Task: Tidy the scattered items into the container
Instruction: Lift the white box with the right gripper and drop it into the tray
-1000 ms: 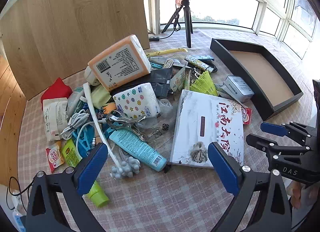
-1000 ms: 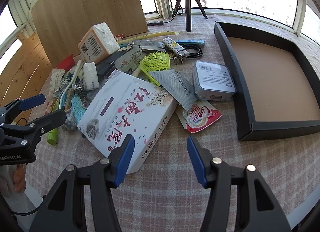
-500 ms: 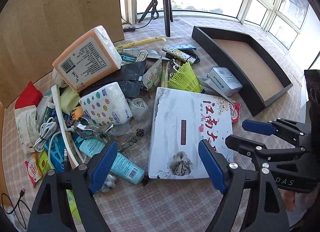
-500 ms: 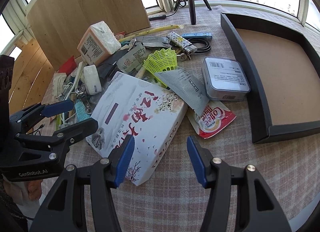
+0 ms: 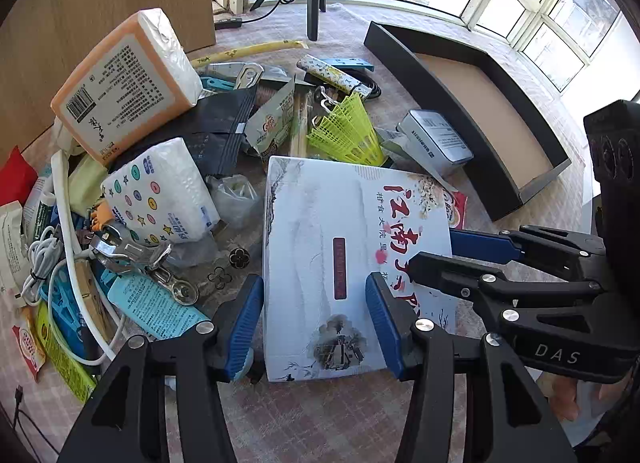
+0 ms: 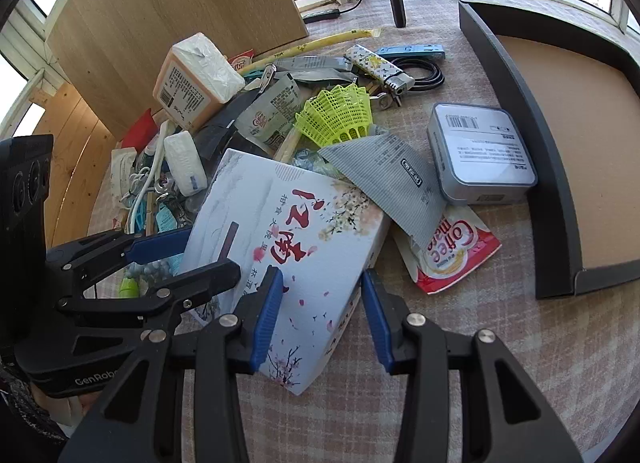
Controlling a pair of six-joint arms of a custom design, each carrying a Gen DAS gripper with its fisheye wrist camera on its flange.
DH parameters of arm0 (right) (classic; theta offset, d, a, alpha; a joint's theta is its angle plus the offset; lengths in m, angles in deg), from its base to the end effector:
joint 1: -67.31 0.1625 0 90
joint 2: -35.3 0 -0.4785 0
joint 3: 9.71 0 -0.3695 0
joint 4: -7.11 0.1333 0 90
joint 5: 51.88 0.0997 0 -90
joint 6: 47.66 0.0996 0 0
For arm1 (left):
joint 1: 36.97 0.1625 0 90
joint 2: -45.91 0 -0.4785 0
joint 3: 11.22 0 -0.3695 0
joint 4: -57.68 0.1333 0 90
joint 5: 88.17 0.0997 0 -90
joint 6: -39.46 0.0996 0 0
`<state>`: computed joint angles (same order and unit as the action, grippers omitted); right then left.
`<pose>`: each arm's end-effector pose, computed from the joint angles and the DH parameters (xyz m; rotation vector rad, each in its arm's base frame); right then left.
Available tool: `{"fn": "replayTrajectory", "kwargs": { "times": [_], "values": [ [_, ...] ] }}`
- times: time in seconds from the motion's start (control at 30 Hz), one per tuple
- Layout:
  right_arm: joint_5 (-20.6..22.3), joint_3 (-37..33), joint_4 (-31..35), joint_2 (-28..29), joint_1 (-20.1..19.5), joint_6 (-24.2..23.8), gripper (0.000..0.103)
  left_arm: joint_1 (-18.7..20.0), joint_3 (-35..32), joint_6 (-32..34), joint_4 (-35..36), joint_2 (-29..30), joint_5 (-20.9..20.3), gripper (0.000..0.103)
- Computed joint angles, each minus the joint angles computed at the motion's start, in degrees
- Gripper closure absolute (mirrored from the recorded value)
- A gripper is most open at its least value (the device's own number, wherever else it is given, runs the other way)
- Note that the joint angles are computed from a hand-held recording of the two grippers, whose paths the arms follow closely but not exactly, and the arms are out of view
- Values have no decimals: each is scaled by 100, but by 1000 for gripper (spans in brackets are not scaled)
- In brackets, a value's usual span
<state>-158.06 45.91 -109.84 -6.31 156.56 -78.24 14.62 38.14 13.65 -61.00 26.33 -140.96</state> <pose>0.0946 -0.8362 0.3199 0.6778 -2.7204 0.1985 -0.3887 -0.8017 0.0581 0.2877 2.5311 -0.4351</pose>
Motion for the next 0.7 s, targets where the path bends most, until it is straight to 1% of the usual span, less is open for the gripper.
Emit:
{"fn": "replayTrajectory", "kwargs": {
  "times": [0.13, 0.27, 0.4, 0.5, 0.57, 0.63, 0.7],
  "values": [
    [49, -77, 138, -15, 47, -7, 62, -49, 121, -110, -73, -108, 45, 53],
    [181, -124, 246, -79, 132, -85, 62, -160, 264, -209, -207, -269, 241, 53],
    [408, -266, 323, -131, 212, -145, 62, -329, 304, -185, -319, -375, 525, 53],
    [428, -501, 295, -92, 276, -251, 62, -430, 12, -69, -333, -251, 656, 53],
    [439, -829, 394, -16, 288, -309, 62, -479, -347, 77, -276, -57, 737, 53],
    [433, -1151, 486, 43, 256, -379, 62, -507, -880, 228, -133, 229, 761, 53],
    [401, -1567, 573, 156, 221, -424, 62, -511, -1655, 330, 125, 634, 678, 53]
  ]
}}
